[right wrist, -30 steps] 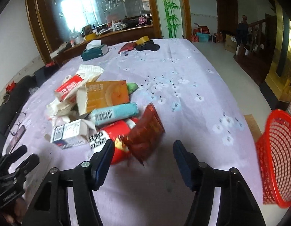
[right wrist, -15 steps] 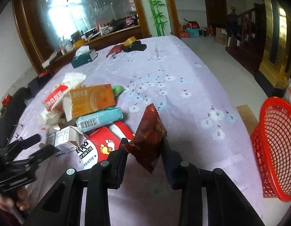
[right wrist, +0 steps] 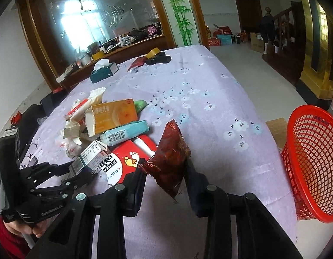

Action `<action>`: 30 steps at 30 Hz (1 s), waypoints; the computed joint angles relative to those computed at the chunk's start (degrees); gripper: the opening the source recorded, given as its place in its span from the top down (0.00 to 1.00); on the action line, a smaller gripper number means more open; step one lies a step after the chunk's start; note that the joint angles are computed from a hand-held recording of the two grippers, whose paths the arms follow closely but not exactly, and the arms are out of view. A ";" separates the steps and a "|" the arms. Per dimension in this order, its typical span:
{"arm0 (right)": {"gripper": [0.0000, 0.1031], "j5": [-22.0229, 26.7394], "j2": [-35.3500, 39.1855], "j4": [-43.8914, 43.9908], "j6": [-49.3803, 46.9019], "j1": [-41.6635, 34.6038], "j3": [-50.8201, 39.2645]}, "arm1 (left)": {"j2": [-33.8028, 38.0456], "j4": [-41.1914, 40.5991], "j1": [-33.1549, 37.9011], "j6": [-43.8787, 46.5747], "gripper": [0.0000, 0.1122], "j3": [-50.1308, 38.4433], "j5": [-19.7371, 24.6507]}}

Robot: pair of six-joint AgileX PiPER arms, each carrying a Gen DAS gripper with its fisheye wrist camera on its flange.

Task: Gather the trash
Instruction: 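Grasp the white barcode box with the left tool while the right tool grasps the brown wrapper, then carry both held items to the red basket and open both tools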

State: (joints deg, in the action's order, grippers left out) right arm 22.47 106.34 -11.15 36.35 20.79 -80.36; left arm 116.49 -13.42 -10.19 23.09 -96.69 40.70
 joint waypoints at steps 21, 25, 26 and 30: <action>0.64 -8.41 -8.85 19.11 -18.70 -3.86 12.20 | -16.83 -16.62 -0.93 9.52 0.62 18.67 -10.41; 0.64 -10.10 -14.13 20.88 -18.77 -7.96 16.44 | -14.46 -15.97 -6.33 8.06 0.62 13.24 -7.71; 0.64 -10.41 -15.51 19.51 -17.13 -9.16 17.52 | -13.66 -15.57 -7.81 7.42 0.62 11.82 -7.28; 0.64 -10.08 -20.16 13.02 -9.08 -15.89 21.21 | -7.98 -14.81 -14.88 4.59 0.61 2.72 -4.26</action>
State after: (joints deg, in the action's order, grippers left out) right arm 12.39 86.18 1.87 27.27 4.90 -59.15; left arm 108.50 -28.23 -25.07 27.68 -93.98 36.43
